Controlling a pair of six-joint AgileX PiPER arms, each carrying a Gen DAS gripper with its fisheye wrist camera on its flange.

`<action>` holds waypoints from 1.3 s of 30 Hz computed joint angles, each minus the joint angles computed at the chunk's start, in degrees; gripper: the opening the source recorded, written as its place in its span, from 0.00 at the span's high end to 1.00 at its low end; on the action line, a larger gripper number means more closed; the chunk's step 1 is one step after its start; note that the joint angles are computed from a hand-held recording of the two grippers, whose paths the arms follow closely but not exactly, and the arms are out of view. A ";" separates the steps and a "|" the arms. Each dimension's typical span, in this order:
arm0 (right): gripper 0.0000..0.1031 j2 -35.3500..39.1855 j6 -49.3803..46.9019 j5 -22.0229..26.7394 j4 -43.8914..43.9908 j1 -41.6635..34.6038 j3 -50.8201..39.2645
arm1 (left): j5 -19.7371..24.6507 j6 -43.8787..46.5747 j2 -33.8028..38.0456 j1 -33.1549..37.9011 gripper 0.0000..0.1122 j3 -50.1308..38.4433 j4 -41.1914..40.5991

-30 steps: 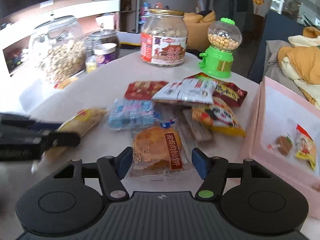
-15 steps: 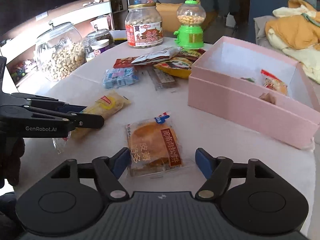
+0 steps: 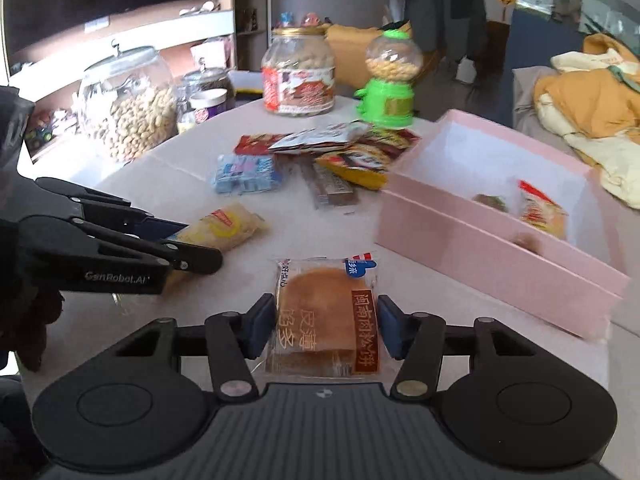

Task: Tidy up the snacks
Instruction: 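Carry the wafer stick and bread bun into the pink box and release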

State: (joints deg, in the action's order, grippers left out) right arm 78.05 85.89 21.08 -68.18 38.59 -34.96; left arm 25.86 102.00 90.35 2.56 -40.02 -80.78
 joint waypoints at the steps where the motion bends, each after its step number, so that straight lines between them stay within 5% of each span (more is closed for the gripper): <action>1: 0.47 -1.95 0.30 1.11 0.17 0.24 1.33 | -1.68 1.06 -0.62 -1.07 0.69 0.73 -1.34; 3: 0.47 -5.42 0.62 3.24 0.54 0.32 3.66 | -3.43 3.70 -1.69 -2.47 0.70 2.18 -4.50; 6: 0.47 -9.91 1.93 7.43 0.36 0.54 6.75 | 5.44 0.96 -2.46 0.18 0.70 2.76 -0.18; 9: 0.47 -14.53 1.70 8.35 0.95 -1.80 9.58 | 8.80 0.08 -6.63 -1.37 0.70 4.16 1.30; 12: 0.47 -17.77 2.89 8.84 -0.21 -4.20 11.75 | 15.20 -7.80 -9.38 -2.78 0.70 -1.67 4.93; 15: 0.47 -20.63 2.50 7.54 -0.40 -6.92 13.36 | 13.45 -12.86 -9.19 -8.21 0.70 -11.85 2.71; 18: 0.47 -22.55 3.42 6.43 -1.58 -8.56 14.74 | 8.91 -19.01 -2.54 -14.33 0.70 -23.71 2.33; 22: 0.47 -21.10 4.96 3.66 -3.03 -11.32 15.10 | 3.10 -41.93 14.91 -21.21 0.70 -42.58 16.38; 25: 0.47 -19.60 5.56 3.81 -3.47 -11.59 14.93 | 4.40 -58.52 26.04 -23.66 0.70 -53.02 32.80; 27: 0.47 -19.28 4.39 3.35 -2.98 -12.67 14.78 | 3.99 -61.92 29.63 -24.59 0.70 -55.74 36.85; 34: 0.47 -18.32 -7.97 -1.40 4.93 -20.71 11.16 | 7.90 -37.92 25.20 -16.93 0.70 -46.23 9.87; 39: 0.47 -17.80 -33.16 -5.77 28.71 -30.45 2.53 | 10.70 -19.10 14.60 -8.80 0.70 -28.96 -4.95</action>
State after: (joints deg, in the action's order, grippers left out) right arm 60.25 52.72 15.31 -39.48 8.14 -32.44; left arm 36.56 82.90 104.94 -6.24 -68.98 -85.74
